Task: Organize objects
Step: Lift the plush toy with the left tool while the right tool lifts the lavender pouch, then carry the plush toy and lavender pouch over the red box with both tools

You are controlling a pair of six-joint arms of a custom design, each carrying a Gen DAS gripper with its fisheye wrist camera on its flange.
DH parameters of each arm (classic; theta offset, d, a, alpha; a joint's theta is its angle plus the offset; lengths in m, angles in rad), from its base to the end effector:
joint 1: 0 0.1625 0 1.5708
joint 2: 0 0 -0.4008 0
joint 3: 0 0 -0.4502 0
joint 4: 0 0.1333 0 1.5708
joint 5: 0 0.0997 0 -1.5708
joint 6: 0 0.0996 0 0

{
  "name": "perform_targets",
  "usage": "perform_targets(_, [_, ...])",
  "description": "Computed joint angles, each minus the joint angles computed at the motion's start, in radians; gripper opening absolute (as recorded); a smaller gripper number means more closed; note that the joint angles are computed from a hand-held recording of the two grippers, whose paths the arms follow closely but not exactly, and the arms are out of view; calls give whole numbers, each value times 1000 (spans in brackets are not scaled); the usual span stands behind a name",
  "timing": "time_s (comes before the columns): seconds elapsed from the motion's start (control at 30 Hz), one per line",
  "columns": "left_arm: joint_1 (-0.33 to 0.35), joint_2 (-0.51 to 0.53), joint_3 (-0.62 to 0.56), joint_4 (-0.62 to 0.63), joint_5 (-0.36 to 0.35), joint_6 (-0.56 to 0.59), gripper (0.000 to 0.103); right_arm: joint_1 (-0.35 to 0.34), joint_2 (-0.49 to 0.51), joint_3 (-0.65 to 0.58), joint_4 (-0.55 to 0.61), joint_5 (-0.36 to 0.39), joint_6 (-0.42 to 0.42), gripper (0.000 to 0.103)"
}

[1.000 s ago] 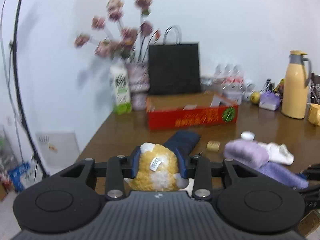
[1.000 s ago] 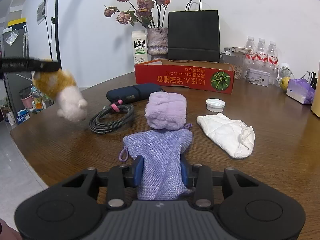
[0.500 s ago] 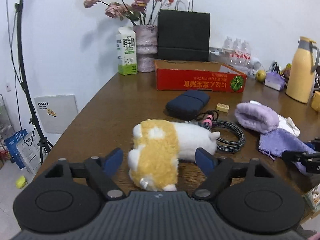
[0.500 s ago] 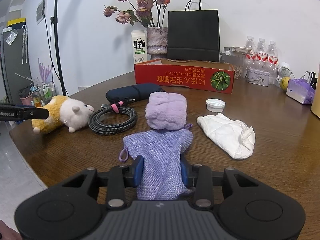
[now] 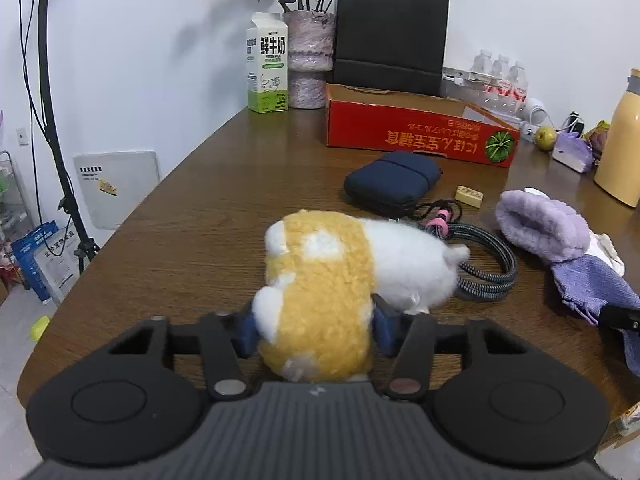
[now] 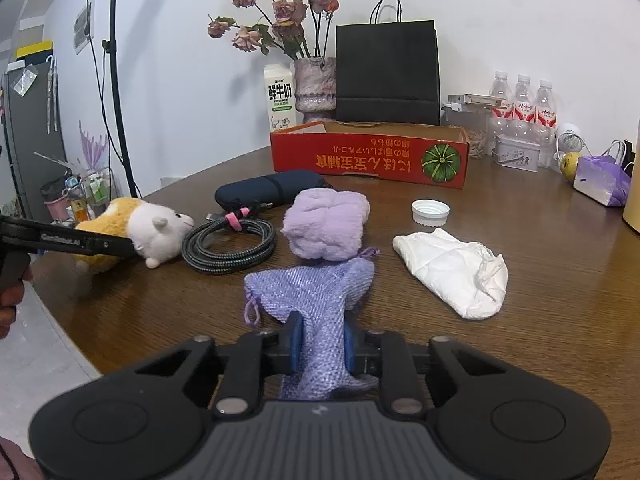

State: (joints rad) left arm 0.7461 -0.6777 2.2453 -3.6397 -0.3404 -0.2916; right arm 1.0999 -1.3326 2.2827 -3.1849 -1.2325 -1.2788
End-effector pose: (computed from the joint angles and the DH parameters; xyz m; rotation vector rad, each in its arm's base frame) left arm -0.1521 -0.4499 -0.0176 0.1806 2.0578 -1.2023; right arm -0.0753 -0.5147 0.1732 1.2009 -2.4072 0.9456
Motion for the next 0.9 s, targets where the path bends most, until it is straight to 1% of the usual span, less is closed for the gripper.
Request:
perform_targets(0.07, [-12,0,10,-16,0,-10,50,-5,-11,7,4,6,2,16])
perform_targets(0.2, [-42,11,24,-58,22,-20,49,-17,-39,23,9,25,6,14])
perform_targets(0.23, [-54,22,22,-93,36,-4,49,-20,-46,27,9,30,8,14])
perform_targets(0.33, [-85,58,3,-219,62,104,49,-25,-63,37,8,44,11,13])
perform_targets(0.53, [-108,72,-31,-285,63,188,49,-23,-81,43,-6,68,22,13])
perform_targets(0.7, [-101,87,-79,-322,43,263,49,-13,-87,35,-13,81,36,13])
perform_targets(0.9, [-95,114,-144,-388,13,381,49,9,-85,19,-29,100,58,13])
